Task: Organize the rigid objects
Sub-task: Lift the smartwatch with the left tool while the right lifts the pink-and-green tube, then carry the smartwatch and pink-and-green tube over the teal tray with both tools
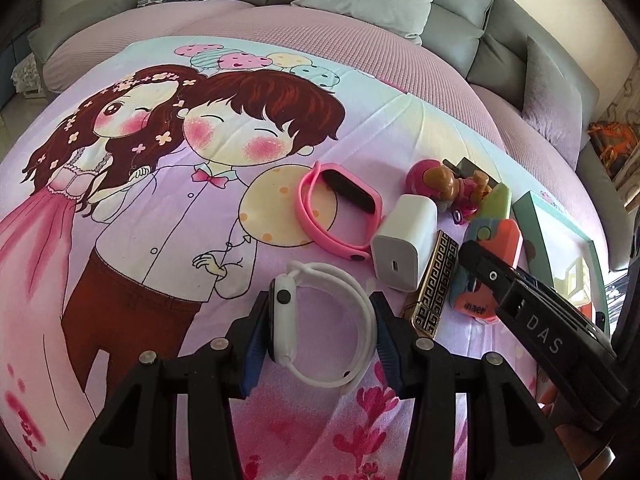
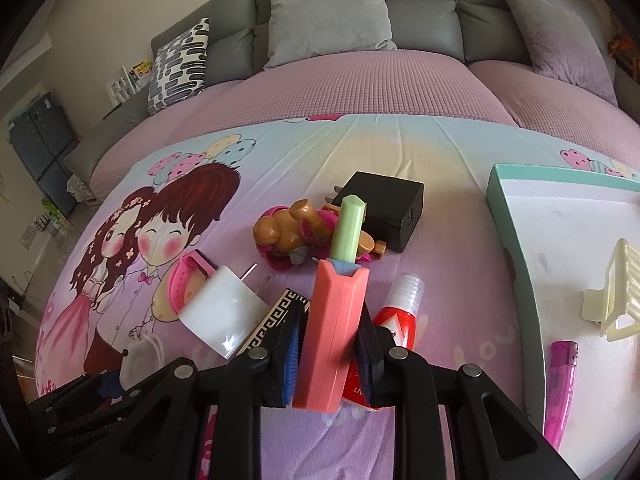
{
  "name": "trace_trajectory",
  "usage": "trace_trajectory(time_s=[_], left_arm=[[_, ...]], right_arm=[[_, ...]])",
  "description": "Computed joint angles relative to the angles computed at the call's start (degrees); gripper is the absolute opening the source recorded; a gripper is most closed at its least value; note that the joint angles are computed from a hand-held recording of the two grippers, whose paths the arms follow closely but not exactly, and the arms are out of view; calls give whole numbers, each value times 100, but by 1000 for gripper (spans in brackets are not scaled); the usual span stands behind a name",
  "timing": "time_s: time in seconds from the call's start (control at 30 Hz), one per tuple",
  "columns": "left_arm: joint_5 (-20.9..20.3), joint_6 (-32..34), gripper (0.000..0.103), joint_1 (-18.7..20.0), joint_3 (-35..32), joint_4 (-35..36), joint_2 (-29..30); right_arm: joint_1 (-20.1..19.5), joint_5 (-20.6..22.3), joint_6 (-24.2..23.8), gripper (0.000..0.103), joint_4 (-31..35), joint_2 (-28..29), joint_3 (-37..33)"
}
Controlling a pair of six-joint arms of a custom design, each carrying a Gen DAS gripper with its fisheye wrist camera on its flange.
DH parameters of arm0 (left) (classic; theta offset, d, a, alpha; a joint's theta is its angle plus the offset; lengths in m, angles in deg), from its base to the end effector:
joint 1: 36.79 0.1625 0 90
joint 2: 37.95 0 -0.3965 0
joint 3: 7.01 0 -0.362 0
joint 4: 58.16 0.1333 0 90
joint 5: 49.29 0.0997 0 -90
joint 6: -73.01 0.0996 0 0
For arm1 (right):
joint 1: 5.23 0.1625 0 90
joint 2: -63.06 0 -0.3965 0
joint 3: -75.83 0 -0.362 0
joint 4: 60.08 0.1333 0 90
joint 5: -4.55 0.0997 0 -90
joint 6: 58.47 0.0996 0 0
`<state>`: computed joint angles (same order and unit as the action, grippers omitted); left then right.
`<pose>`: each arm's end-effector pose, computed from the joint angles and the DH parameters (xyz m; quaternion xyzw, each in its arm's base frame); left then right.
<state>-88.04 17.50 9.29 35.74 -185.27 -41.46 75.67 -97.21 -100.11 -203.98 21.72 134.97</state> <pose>-0.3845 -0.7035 -0.1082 -0.0830 0.8977 -0.3190 0.2924 -0.0118 -0.7884 0.2937 0.2345 -0.9168 0.2368 0.2201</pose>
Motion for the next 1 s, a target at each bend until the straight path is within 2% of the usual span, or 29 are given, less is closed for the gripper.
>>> trace_trajectory(time_s=[0.43,1.0], left_arm=[[233,-111,49,-112,35,134,-81],[511,-74,50,-260,136,-9,-168]], right_arm=[[-127,298,211,22,169,-419,290],[-130,777,239,22,-309,-1084,804]])
